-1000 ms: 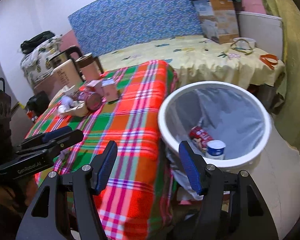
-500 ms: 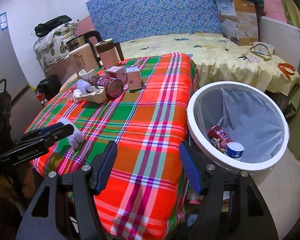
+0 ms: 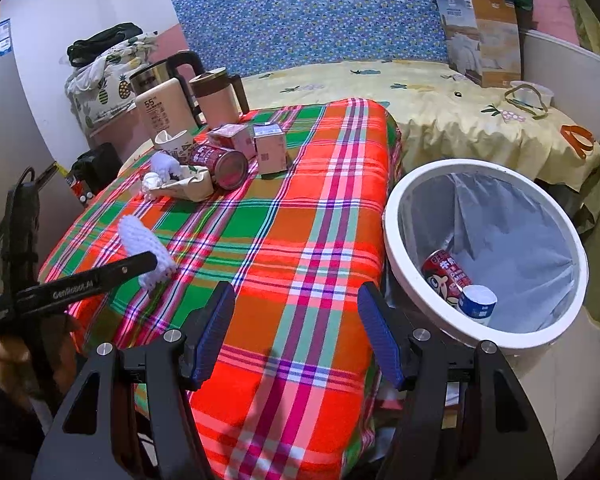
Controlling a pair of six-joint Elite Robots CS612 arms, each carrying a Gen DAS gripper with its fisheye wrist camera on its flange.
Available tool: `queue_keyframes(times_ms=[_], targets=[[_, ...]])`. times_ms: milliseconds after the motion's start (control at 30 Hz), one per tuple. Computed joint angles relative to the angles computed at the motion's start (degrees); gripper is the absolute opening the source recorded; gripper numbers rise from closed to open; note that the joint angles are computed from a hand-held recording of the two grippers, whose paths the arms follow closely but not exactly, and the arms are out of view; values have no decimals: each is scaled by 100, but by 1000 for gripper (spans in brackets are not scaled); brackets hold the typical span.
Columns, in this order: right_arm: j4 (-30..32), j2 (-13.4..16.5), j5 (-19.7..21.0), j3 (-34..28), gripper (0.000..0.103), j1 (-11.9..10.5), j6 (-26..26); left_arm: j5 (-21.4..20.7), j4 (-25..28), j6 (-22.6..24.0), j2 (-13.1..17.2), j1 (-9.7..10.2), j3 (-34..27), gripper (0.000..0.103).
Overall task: Collect trash
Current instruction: 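Grasp the white foam net with the left tool while the right tool grasps the purple milk carton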
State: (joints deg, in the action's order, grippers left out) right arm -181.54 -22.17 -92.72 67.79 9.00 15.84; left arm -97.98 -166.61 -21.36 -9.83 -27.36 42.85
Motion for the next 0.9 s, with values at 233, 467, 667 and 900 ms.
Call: queue_keyframes(times_ms=[233,467,667,900], targets=[[115,59,-32,-140,65,-9,22,82,327,-156,278,-41,-647,61],[213,141,-22,-351,65,-22,2,415,608,390,444,-127,-975,40],[381,259,-15,-651,65,-30,-41,358,336,767,295,-110,-659,25],[597,451,27,-1131,65,-24,-129,518,86,1031,135,-63,-328,25]])
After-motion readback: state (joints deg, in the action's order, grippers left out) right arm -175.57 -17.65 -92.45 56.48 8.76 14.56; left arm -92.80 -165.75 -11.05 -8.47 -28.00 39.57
